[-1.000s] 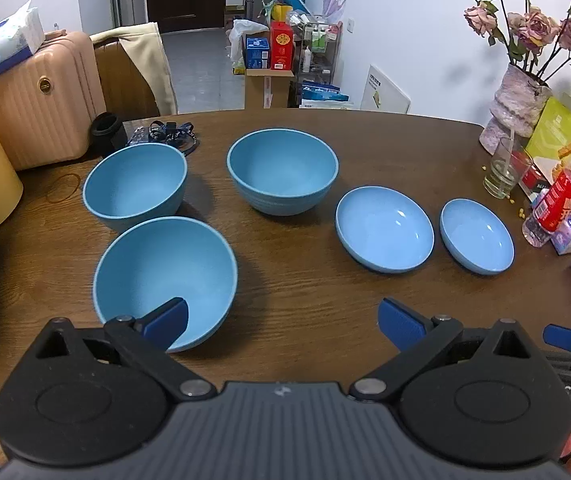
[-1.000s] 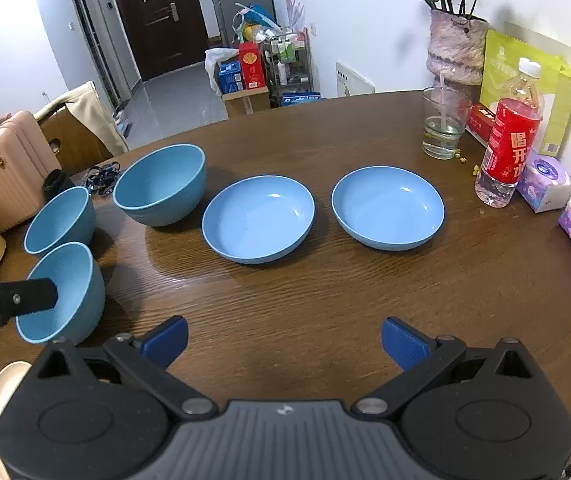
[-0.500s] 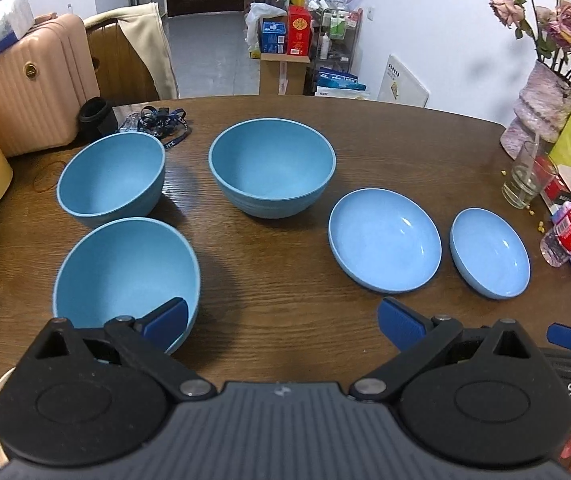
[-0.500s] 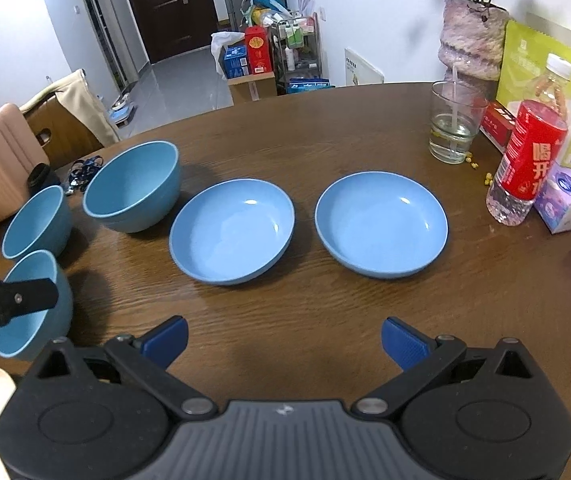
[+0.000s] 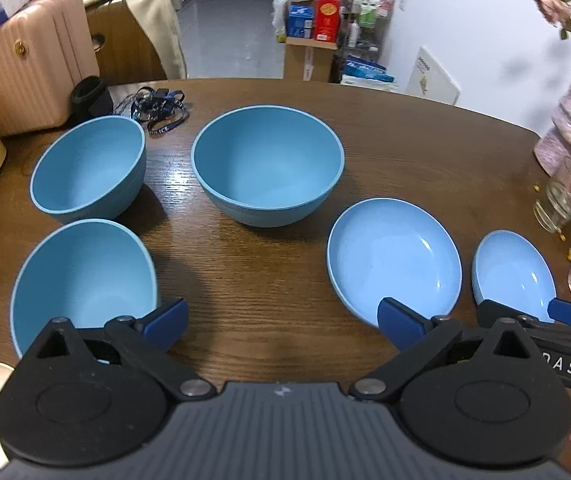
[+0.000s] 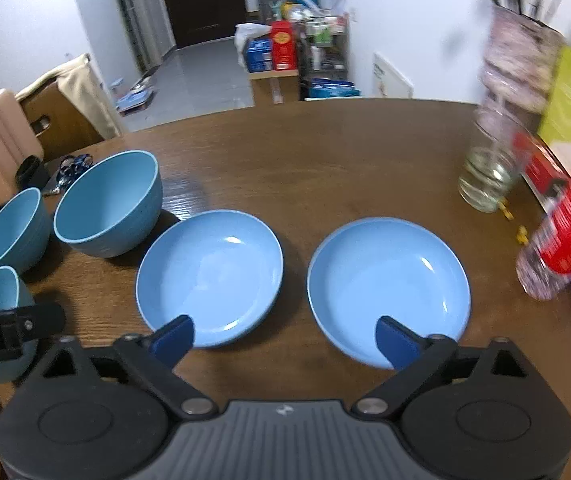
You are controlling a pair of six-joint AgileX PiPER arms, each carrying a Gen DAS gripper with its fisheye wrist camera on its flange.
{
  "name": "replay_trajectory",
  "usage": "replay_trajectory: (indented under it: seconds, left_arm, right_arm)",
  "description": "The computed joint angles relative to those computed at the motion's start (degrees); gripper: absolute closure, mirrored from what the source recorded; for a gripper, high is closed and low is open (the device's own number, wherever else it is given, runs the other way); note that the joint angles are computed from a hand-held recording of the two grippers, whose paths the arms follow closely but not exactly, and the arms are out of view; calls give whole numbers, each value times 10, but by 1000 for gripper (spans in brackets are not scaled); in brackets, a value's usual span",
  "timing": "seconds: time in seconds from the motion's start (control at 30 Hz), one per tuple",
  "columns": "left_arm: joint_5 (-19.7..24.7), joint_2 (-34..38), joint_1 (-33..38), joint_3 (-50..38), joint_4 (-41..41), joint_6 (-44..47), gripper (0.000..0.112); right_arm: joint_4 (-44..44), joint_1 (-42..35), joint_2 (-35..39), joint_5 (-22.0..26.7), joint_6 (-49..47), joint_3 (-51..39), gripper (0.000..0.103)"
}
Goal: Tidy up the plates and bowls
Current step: 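Close both tools on the rim of the larger light-blue plate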
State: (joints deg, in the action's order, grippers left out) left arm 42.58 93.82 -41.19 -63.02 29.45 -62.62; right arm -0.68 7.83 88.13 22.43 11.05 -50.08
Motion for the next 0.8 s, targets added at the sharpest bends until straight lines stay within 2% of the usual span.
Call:
replay_trajectory:
  seconds: [0.17, 0.33, 0.47, 0.57, 0.8]
  left_arm:
    - [6, 46, 7, -39, -3, -17, 10]
    - [12, 87, 17, -75, -19, -29, 12]
    - [13, 120, 25, -105, -41, -29, 19]
    - [14, 138, 29, -122, -53, -29, 23]
    - [22, 177, 39, -157, -81, -32, 34]
  right_arm:
    - [85, -21, 58, -1, -126, -53, 12]
    - [182, -40, 115, 18, -261, -110, 15]
    - [237, -55, 155, 47, -335, -152, 28]
    - [274, -69, 184, 71, -381, -184, 33]
    - [296, -82, 229, 104, -418, -238, 52]
